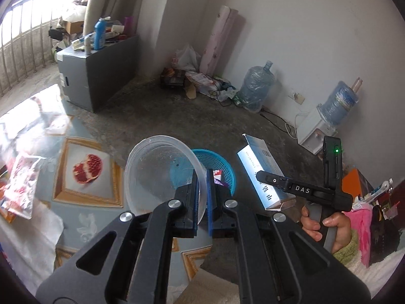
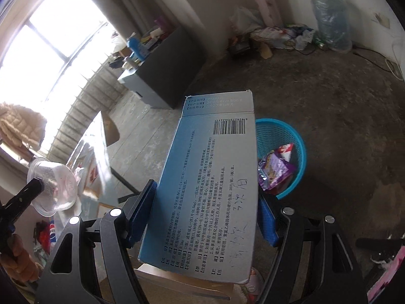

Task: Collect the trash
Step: 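Carry the box and the clear cup over the blue wastebasket, then open both tools to drop box and cup into the wastebasket, then move both empty tools back toward the table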

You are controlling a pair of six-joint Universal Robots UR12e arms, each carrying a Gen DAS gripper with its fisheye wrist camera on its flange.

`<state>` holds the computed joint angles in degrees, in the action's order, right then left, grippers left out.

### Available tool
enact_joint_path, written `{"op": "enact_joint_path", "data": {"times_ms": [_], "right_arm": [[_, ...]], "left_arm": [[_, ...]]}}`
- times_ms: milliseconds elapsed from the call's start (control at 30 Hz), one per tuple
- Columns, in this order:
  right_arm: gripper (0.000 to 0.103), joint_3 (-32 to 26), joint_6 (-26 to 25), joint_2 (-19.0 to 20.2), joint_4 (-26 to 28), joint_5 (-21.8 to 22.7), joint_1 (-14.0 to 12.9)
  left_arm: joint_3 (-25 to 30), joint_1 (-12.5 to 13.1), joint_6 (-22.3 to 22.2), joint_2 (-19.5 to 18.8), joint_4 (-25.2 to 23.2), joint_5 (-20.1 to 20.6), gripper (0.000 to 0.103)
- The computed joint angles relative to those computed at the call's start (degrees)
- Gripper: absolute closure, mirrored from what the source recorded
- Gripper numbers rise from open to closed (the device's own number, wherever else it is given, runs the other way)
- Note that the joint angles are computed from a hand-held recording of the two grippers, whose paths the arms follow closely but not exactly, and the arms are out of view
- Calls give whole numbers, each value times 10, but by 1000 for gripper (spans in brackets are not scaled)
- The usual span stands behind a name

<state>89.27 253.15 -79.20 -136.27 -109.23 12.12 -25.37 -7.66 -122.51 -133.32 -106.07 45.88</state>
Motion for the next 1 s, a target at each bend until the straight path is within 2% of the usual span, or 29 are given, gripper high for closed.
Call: {"op": "enact_joint_path", "data": {"times_ms": [100, 233, 300, 367, 433, 467, 500, 533, 600, 667, 733, 767, 933, 1000], "right_arm": [[33, 31, 41, -16, 17, 10, -11], [33, 49, 49, -15, 13, 47, -33], [31, 51, 34, -8, 2, 71, -50], [31, 55, 9, 1, -18, 103, -72], [23, 61, -5, 15, -43, 137, -96], [22, 63, -16, 23, -48, 147, -105], [22, 58, -16, 32, -30, 147, -112], [22, 55, -10, 39, -10, 147, -118], [22, 61, -7, 47, -9, 158, -125], [22, 70, 13, 47, -20, 156, -124], [22, 86, 27, 41, -59, 149, -116], [22, 92, 33, 35, -59, 141, -110], [22, 80, 43, 25, -33, 97, -82], [22, 70, 42, 21, -16, 82, -70]], "left_arm": [[69, -27, 12, -41, -61, 25, 99], [82, -59, 20, -58, -55, 62, 99], [97, -74, 25, -72, -56, 75, 99], [113, -88, 8, -88, -44, 87, 99], [109, -100, -16, -97, -10, 93, 87], [97, -105, -31, -96, 16, 100, 72], [85, -110, -52, -96, 43, 112, 69], [93, -114, -70, -103, 49, 127, 69], [136, -116, -92, -126, 22, 139, 69], [156, -109, -94, -135, 3, 129, 68], [118, -103, -90, -115, 34, 131, 65], [111, -100, -90, -111, 42, 130, 65], [110, -80, -96, -99, 48, 114, 61], [84, -70, -97, -80, 67, 101, 58]]}}
